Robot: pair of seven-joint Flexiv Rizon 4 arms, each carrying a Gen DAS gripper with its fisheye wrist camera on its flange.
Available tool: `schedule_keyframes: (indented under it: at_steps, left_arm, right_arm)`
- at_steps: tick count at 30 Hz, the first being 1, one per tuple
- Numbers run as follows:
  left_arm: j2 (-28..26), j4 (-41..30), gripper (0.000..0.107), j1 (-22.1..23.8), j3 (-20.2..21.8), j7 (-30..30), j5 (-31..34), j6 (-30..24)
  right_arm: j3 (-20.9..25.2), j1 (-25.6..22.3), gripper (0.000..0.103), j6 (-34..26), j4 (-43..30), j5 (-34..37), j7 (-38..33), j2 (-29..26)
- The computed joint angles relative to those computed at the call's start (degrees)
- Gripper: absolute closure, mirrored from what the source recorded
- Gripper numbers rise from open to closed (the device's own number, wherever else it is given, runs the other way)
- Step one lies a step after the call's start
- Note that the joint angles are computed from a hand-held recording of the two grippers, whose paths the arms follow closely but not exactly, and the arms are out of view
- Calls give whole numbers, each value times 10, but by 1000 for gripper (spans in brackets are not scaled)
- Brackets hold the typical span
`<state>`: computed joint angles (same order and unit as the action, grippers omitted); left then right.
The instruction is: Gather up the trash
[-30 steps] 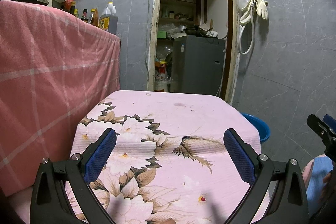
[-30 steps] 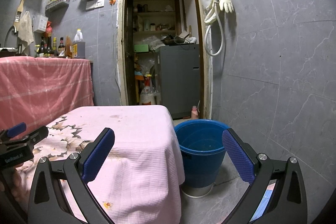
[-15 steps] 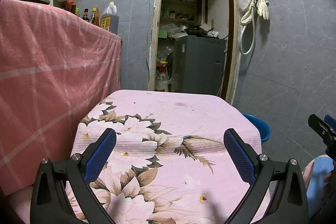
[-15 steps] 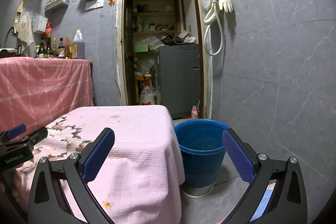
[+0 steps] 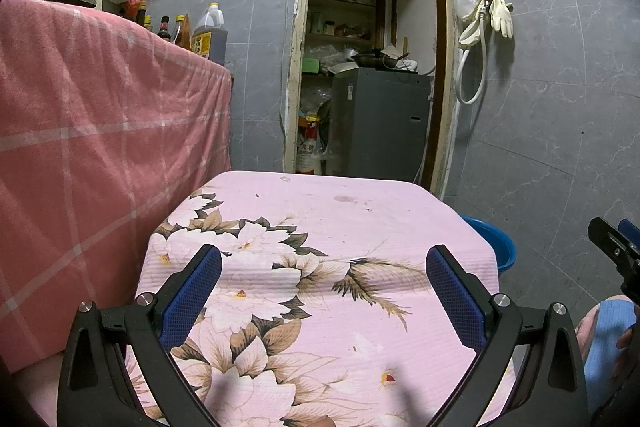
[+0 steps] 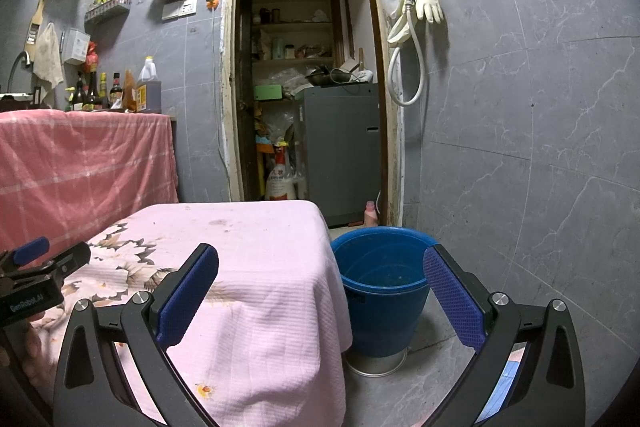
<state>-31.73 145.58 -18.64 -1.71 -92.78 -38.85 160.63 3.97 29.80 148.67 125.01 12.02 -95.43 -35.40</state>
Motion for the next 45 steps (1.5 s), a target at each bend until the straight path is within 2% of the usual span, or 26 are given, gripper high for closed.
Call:
schedule_keyframes:
  at_steps: [45]
  left_arm:
    - [1,4,7,5,3,-2,7,2]
  right_arm:
    - [0,3,0,-3,0,5,0,1]
